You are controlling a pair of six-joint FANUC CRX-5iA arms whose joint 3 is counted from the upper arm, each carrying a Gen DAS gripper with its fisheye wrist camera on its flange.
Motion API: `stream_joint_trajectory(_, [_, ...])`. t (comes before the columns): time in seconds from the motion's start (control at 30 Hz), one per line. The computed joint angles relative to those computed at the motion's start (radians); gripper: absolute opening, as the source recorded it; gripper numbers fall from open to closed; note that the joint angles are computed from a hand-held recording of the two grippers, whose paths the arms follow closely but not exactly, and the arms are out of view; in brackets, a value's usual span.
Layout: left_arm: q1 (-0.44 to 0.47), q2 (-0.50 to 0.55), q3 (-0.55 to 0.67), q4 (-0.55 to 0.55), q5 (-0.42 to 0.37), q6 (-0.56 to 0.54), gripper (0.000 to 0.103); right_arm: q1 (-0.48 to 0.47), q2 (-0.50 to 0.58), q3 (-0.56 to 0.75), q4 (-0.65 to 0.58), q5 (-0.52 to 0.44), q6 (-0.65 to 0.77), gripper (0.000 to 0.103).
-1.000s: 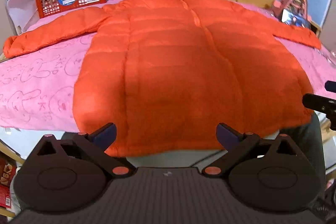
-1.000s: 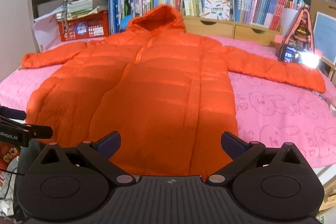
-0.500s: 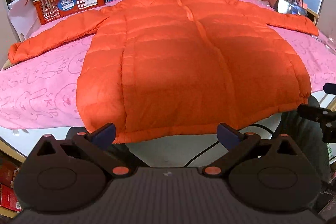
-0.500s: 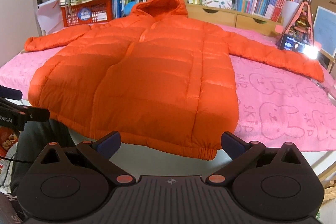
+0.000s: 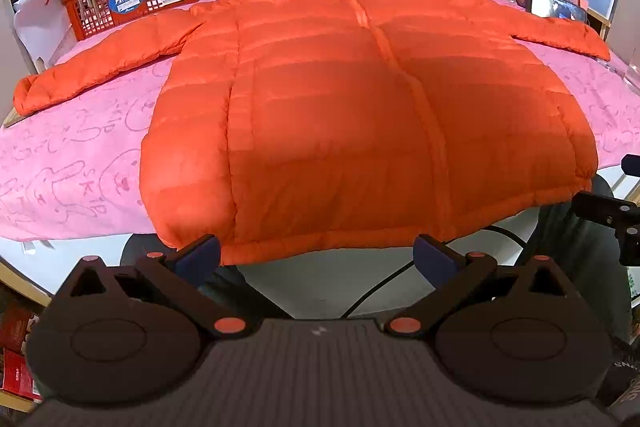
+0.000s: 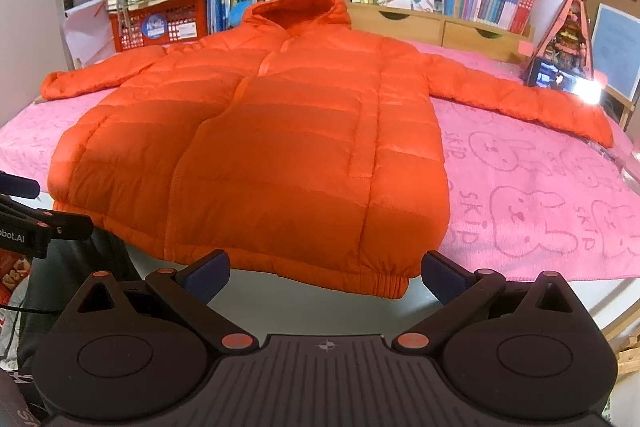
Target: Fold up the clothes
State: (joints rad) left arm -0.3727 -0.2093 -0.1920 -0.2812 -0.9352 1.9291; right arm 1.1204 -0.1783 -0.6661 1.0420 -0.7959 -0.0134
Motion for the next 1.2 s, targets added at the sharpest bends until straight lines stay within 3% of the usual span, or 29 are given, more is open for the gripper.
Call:
stream_joint_trajectory(0.83, [0.024, 0.043, 0.005, 0.028, 0.003, -0.010, 0.103, -0.034, 0.056, 0.035, -0.042, 0.018, 0.078, 0.103])
stream_joint_trajectory(0.97, [0.024, 0.063, 0.049, -0.008, 0.042, -0.003, 0.103, -0.116, 0.049, 0.020, 0.098, 0.088, 0.032, 0.103])
stream_joint_trajectory(1.2, [0.017, 0.160, 0.172, -0.071, 0.091, -0.001, 0.103, -0.338, 0.065, 0.035, 0.285, 0.193, -0.193, 0.103])
